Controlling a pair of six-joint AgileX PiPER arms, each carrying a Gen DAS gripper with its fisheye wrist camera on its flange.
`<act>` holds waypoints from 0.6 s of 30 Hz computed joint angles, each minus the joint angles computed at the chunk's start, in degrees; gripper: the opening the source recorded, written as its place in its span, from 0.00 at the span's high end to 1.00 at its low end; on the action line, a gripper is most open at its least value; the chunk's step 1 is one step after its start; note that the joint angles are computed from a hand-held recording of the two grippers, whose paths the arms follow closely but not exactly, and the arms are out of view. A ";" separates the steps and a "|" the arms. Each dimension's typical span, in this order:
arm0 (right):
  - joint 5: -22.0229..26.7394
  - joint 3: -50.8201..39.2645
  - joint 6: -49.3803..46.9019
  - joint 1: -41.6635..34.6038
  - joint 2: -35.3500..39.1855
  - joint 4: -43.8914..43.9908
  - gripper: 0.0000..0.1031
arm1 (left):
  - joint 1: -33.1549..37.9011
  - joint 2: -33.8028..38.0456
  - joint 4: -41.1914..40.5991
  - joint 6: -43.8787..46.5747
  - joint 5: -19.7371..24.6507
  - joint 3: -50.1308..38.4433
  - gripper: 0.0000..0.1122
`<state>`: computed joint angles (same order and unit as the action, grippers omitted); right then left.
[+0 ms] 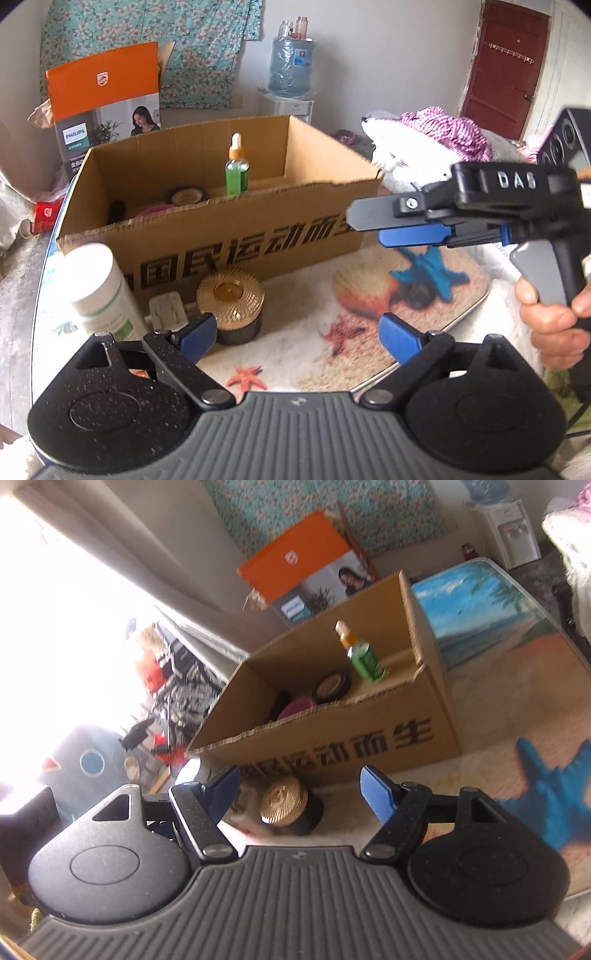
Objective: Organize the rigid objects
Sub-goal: 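Move the right gripper to the gold-lidded jar and grasp it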
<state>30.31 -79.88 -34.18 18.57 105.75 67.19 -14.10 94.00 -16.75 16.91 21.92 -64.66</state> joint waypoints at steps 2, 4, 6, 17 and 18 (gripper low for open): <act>1.87 -2.83 2.25 0.47 2.43 -1.44 0.30 | -0.61 0.87 2.32 -1.63 -2.51 1.31 0.15; 3.26 -5.87 4.59 1.23 4.92 -2.67 0.30 | -0.96 1.98 3.24 -1.22 -5.47 2.48 0.15; 4.45 -9.00 6.28 1.94 7.57 -3.57 0.30 | -1.73 3.39 8.78 -5.74 -8.43 3.27 0.15; 13.87 -32.70 18.52 3.47 24.22 -14.31 0.55 | -1.14 10.57 18.95 -15.10 -12.82 0.59 0.16; 14.72 -34.43 19.43 3.48 25.18 -15.19 0.55 | -0.79 10.82 16.67 -12.57 -13.07 0.46 0.16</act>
